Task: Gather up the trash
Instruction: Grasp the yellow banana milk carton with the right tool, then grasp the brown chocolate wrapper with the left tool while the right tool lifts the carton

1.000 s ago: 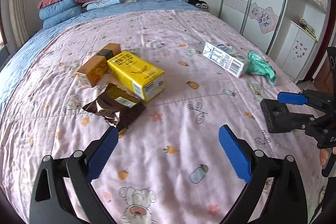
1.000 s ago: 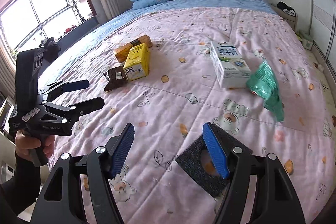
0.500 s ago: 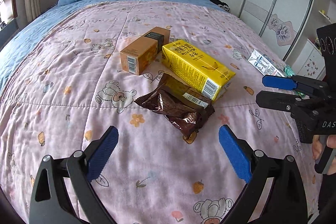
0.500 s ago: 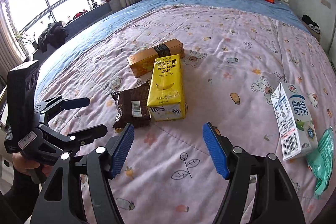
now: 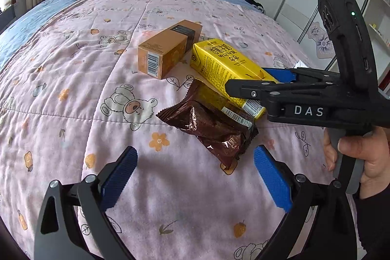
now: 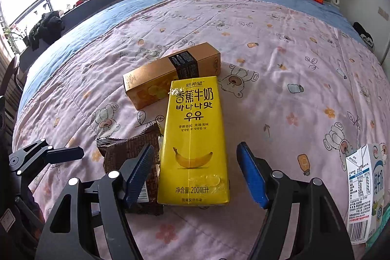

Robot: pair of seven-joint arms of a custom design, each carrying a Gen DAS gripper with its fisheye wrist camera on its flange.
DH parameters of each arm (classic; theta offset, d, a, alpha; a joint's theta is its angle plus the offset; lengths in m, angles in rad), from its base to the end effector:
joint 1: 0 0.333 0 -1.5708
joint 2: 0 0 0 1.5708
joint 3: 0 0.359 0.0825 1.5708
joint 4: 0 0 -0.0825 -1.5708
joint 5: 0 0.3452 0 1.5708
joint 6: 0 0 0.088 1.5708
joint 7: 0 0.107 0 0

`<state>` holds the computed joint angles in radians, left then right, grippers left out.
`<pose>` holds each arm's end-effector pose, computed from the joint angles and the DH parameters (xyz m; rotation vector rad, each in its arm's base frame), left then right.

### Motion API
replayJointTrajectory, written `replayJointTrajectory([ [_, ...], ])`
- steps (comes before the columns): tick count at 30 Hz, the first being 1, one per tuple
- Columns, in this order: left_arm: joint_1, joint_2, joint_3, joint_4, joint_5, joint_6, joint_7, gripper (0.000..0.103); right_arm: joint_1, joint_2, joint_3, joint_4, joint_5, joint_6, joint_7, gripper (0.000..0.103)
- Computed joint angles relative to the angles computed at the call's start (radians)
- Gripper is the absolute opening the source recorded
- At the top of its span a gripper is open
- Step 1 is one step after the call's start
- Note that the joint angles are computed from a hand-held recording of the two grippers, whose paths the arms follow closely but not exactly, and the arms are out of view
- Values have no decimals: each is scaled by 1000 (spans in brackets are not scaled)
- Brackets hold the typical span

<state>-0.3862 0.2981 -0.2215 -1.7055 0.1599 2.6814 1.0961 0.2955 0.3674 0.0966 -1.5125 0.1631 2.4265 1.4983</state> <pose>0.5559 -0.3673 0.5580 -1.7323 2.1591 -0.9386 0.6424 0.2527 0.5673 -2.1253 1.4786 -0.2421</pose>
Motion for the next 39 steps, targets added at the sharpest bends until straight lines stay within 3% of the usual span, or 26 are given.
replayJointTrajectory([
  [3, 2, 5, -5, 4, -2, -4, 20, 96, 0, 4, 3, -3, -2, -21, -19, 51],
  [6, -6, 12, 5, 16, 12, -13, 4, 96, 1, -13, -2, -35, -5, 9, -13, 50],
  [15, -38, 58, 18, 92, 48, -63, -39, 97, -70, -143, 16, -196, 179, 109, -84, 50],
  [22, -103, 149, 67, 260, 153, -199, -132, 97, -92, -217, 5, -292, 312, 166, -164, 50],
  [26, -123, 207, 73, 365, 180, -260, -157, 96, -89, -227, -7, -309, 314, 193, -172, 50],
  [30, -188, 234, 118, 407, 287, -299, -207, 74, -93, -224, -6, -313, 328, 191, -196, 50],
  [31, -193, 237, 118, 407, 303, -298, -213, 51, -94, -221, -5, -312, 336, 186, -202, 50],
  [35, -201, 217, 115, 371, 348, -269, -261, 37, -98, -218, -2, -309, 366, 173, -224, 50],
  [39, -203, 187, 113, 321, 373, -238, -310, 34, -94, -234, -4, -319, 374, 184, -234, 50],
])
